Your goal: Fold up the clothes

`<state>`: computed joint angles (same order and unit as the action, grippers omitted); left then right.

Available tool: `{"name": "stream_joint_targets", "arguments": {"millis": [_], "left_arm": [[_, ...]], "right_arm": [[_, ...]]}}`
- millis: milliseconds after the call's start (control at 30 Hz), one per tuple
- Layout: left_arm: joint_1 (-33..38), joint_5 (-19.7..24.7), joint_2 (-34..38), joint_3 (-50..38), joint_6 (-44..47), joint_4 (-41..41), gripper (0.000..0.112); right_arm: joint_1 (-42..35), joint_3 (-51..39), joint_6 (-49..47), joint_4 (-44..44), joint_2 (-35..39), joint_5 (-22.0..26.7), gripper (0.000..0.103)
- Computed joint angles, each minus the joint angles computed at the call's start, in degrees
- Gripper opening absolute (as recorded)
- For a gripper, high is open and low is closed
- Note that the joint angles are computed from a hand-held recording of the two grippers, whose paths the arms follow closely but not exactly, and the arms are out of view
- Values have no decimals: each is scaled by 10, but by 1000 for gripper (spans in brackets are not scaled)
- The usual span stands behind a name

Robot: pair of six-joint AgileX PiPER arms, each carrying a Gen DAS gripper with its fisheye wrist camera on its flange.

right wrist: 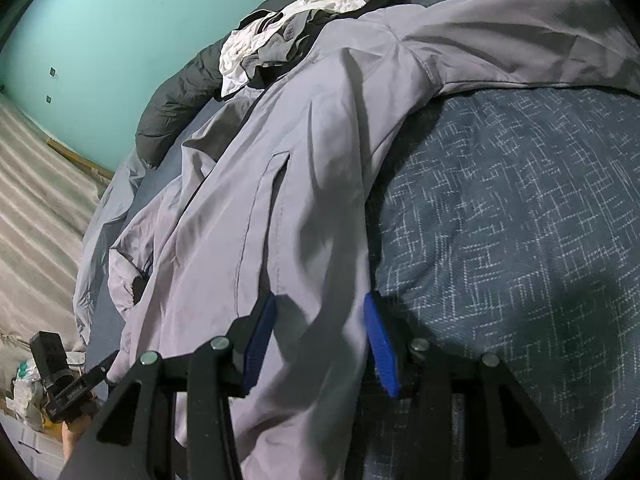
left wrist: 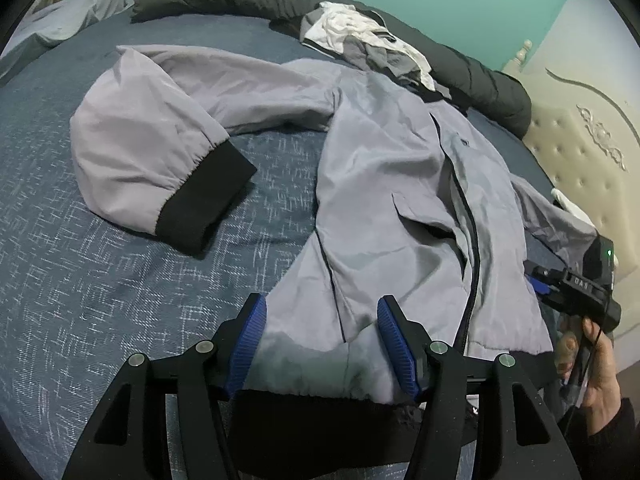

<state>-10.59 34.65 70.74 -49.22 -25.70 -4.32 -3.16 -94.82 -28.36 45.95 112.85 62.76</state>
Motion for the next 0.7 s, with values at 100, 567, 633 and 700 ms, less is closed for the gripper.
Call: {"name": "stream_joint_targets", "arguments": {"millis": [100,567,633,700], "left_arm": [[18,-7,9,10,44,-42,62],[-27,17,37,-10,30,-6,15],[-28,30,34,-18,22,3,13],[-25,48,29,-29,17,11,12]], "right_arm": [[1,3,0,3,-1,-5,46],[-5,-1,-9,29,1,-2,46],[-9,-3,-9,36,2,0,46],[-14,-6,-8,42,3,3,46]]}}
